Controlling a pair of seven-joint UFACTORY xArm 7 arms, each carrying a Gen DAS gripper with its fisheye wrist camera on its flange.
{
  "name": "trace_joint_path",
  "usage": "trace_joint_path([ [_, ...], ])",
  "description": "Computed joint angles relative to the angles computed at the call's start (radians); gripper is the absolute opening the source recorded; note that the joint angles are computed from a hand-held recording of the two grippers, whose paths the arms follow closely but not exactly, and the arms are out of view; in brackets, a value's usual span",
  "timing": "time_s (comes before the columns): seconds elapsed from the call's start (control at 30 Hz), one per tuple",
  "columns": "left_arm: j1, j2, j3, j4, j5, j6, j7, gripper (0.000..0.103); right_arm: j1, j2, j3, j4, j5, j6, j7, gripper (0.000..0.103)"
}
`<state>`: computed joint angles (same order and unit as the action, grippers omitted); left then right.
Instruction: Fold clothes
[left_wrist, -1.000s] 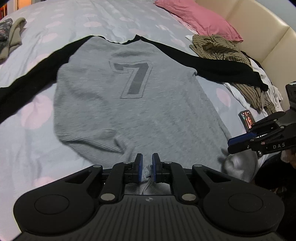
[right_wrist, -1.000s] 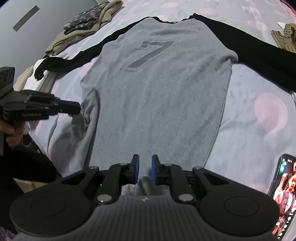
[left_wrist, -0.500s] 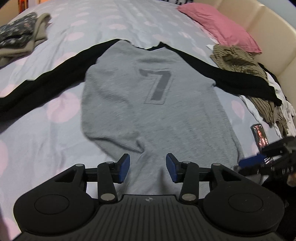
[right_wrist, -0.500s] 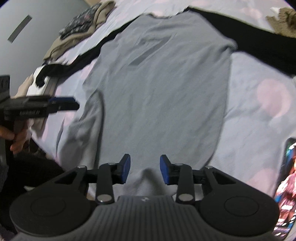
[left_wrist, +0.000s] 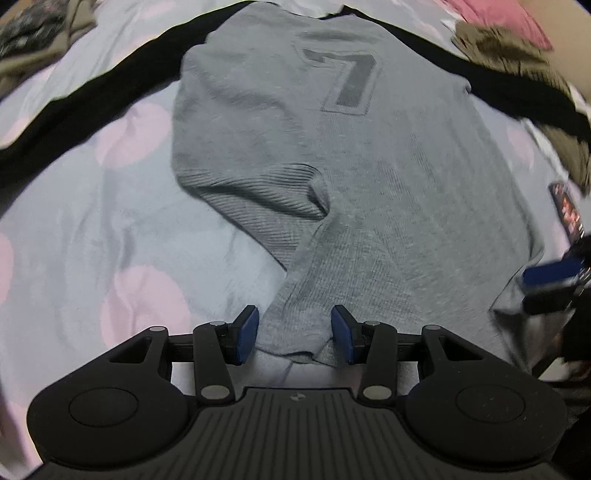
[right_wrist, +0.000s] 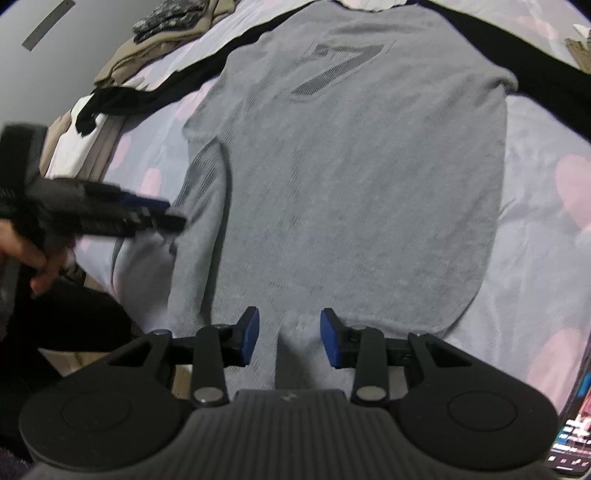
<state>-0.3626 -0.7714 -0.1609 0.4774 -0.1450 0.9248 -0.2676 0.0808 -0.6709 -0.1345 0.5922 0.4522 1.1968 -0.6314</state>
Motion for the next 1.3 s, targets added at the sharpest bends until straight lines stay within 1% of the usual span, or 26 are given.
trace_joint_path([
  [0.2, 0.000, -0.013, -0.004, -0.004, 0.001, 0.010, -0.013, 0.041, 0.017, -0.018, 0.023, -0.023, 0.006, -0.001, 0.012, 0.040],
  [0.27, 0.000, -0.021, -0.010, -0.007, 0.002, 0.008, -0.023, 0.036, 0.025, -0.038, 0.042, -0.044, -0.011, -0.010, 0.013, 0.042],
  [0.33, -0.002, -0.027, -0.011, -0.006, 0.003, 0.007, -0.030, 0.028, 0.029, -0.069, 0.074, -0.079, -0.056, -0.041, 0.015, 0.042],
  [0.37, -0.002, -0.029, -0.011, -0.006, 0.002, 0.005, -0.032, 0.024, 0.033, -0.085, 0.079, -0.095, -0.073, -0.057, 0.010, 0.040],
  [0.4, -0.004, -0.034, -0.007, -0.007, -0.001, 0.003, -0.033, 0.016, 0.037, -0.096, 0.075, -0.104, -0.084, -0.067, 0.005, 0.038],
  [0.43, -0.007, -0.045, -0.001, -0.009, -0.008, 0.006, -0.035, 0.011, 0.040, -0.103, 0.069, -0.108, -0.093, -0.073, 0.002, 0.032],
  [0.47, -0.009, -0.054, 0.004, -0.008, -0.016, 0.010, -0.037, 0.010, 0.041, -0.111, 0.065, -0.112, -0.102, -0.079, -0.001, 0.019],
  [0.5, -0.010, -0.063, 0.008, -0.007, -0.024, 0.014, -0.039, 0.008, 0.039, -0.115, 0.056, -0.110, -0.106, -0.077, 0.002, 0.013],
  [0.53, -0.013, -0.074, 0.016, -0.006, -0.032, 0.021, -0.038, 0.006, 0.035, -0.116, 0.044, -0.104, -0.106, -0.069, 0.010, 0.012],
  [0.63, -0.016, -0.119, 0.030, 0.011, -0.051, 0.062, -0.033, 0.006, 0.013, -0.123, 0.003, -0.072, -0.109, -0.020, 0.019, 0.007],
  [0.8, -0.007, -0.207, 0.059, 0.057, -0.100, 0.160, -0.046, 0.005, -0.050, -0.153, -0.056, 0.003, -0.135, 0.072, 0.019, 0.005],
  [1.0, 0.048, -0.291, 0.098, 0.132, -0.135, 0.306, -0.081, 0.005, -0.131, -0.155, -0.117, 0.139, -0.170, 0.207, 0.028, 0.002],
  [1.03, 0.058, -0.295, 0.104, 0.146, -0.136, 0.330, -0.082, 0.005, -0.139, -0.151, -0.125, 0.169, -0.183, 0.237, 0.019, 0.001],
  [1.2, 0.095, -0.297, 0.124, 0.201, -0.139, 0.454, -0.066, 0.004, -0.172, -0.117, -0.152, 0.302, -0.233, 0.382, -0.016, 0.000],
  [1.3, 0.119, -0.295, 0.115, 0.199, -0.129, 0.471, -0.047, 0.005, -0.187, -0.121, -0.148, 0.317, -0.249, 0.418, -0.034, 0.000],
])
